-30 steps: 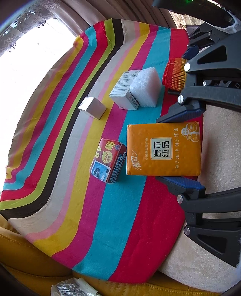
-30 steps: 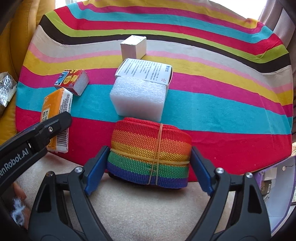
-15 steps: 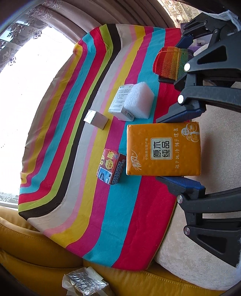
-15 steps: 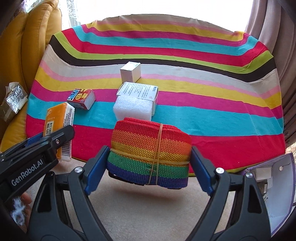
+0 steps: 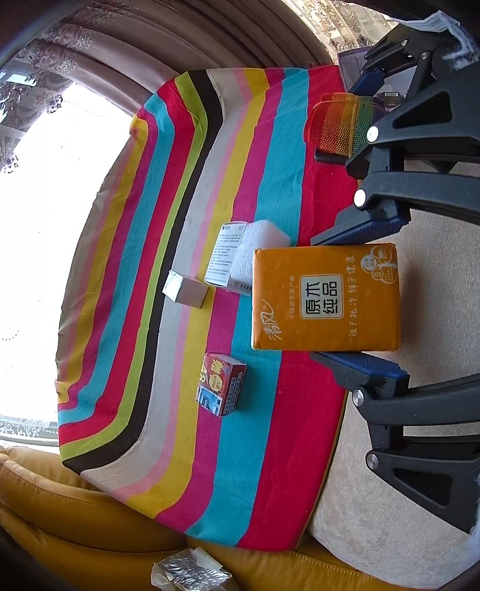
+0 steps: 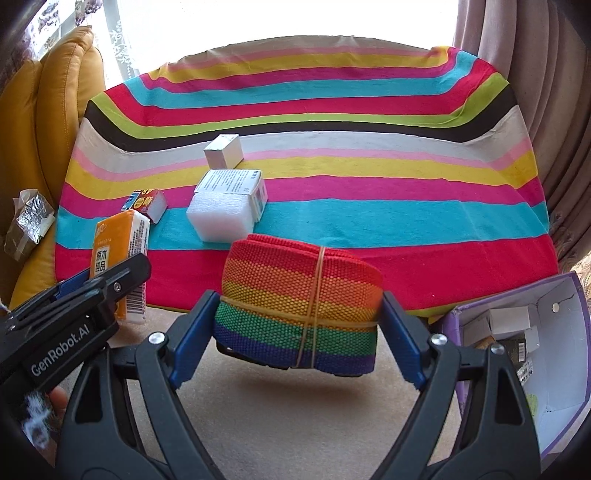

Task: Organize objects
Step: 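Carry tissue pack and strap roll into the purple box and release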

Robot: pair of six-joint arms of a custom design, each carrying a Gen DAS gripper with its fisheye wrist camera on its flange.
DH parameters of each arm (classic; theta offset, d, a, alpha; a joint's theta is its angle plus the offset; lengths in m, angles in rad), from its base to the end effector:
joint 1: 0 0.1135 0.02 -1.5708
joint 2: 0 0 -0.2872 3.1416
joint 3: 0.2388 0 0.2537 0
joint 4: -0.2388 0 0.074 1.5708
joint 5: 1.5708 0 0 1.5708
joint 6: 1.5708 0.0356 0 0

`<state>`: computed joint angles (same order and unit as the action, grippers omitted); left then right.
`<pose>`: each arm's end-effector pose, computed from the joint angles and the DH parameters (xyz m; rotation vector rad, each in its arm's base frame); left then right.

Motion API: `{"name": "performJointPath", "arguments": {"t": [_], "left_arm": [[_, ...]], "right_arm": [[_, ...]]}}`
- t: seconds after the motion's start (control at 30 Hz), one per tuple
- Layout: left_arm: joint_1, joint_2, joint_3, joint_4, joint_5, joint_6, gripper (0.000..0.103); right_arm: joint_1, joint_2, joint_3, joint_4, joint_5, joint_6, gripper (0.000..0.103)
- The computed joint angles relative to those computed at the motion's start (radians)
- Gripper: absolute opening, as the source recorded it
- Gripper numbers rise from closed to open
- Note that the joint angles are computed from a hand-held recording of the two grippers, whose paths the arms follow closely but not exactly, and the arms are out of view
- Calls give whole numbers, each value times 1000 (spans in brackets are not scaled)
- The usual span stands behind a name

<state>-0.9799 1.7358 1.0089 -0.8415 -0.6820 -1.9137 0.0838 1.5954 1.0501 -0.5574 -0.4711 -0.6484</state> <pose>0.1810 -0.2296 0.1762 -1.1093 2.1985 0.1051 0.3142 0.0426 0.2297 -1.0435 2.3163 0.4162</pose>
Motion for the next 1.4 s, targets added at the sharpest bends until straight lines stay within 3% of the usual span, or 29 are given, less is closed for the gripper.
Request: {"name": "performJointPath", "arguments": {"t": [0.4, 1.03, 1.4], "left_arm": [[11, 70, 94, 23, 3, 69, 53], [37, 301, 416, 120, 45, 394, 53], [59, 442, 616, 236, 152, 632, 53]], "right_arm": [[-145, 85, 119, -103, -67, -59, 87], [-392, 302, 370, -204, -61, -152, 87], [-488, 450, 555, -196, 15, -120, 87]]}}
